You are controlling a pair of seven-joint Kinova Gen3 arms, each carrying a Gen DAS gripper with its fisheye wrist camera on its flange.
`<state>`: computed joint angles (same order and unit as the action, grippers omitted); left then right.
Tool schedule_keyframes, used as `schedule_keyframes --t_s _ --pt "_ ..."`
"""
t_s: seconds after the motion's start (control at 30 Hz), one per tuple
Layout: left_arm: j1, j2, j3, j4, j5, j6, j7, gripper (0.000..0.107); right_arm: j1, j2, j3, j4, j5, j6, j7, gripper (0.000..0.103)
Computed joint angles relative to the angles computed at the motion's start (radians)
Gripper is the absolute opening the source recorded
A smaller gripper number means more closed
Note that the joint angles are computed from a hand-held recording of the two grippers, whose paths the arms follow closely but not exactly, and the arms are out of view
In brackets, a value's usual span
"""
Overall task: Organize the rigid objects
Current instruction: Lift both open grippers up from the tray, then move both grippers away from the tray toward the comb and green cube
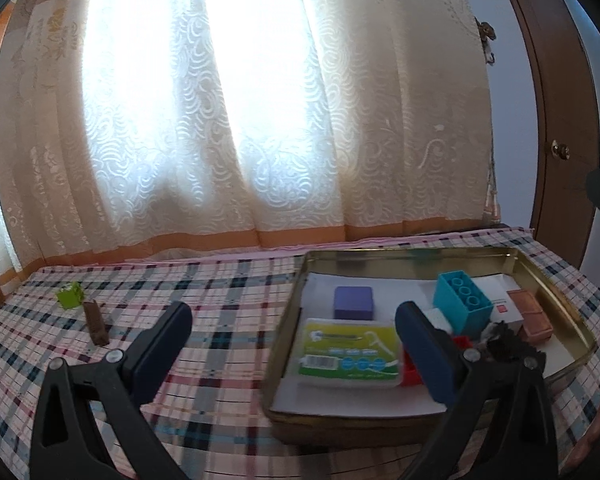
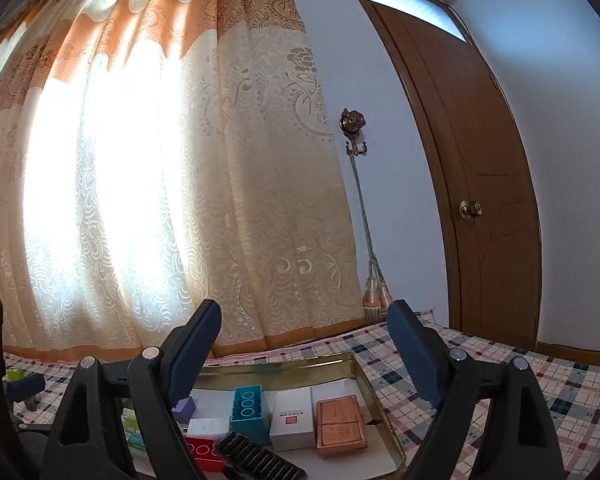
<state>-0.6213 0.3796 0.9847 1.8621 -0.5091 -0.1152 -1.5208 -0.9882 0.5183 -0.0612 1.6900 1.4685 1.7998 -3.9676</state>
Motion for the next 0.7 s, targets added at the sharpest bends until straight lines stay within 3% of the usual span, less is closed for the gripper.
schedule_keyframes --t_s 0.13,0.3,0.6,0.7 --pt "0.004 -0.009 -0.041 0.004 -0.029 -0.03 0.001 0.103 0.01 -0.002 -0.006 -0.015 0.0 -0.038 -0.003 0.087" --pt "-0.053 0.03 0.009 -0.028 -0.072 0.016 0.024 0.103 0.006 0.016 0.003 -0.056 0.009 -0.072 -0.007 0.087" --pt "-0.134 0.113 0.09 -0.098 0.012 0.115 -0.085 0.103 -0.017 0.072 0.045 -0.17 0.031 -0.15 0.082 0.087" --pt "-0.136 0.114 0.069 -0.102 0.037 0.102 -0.133 0.103 -0.022 0.092 0.061 -0.213 0.032 -0.181 0.106 0.087"
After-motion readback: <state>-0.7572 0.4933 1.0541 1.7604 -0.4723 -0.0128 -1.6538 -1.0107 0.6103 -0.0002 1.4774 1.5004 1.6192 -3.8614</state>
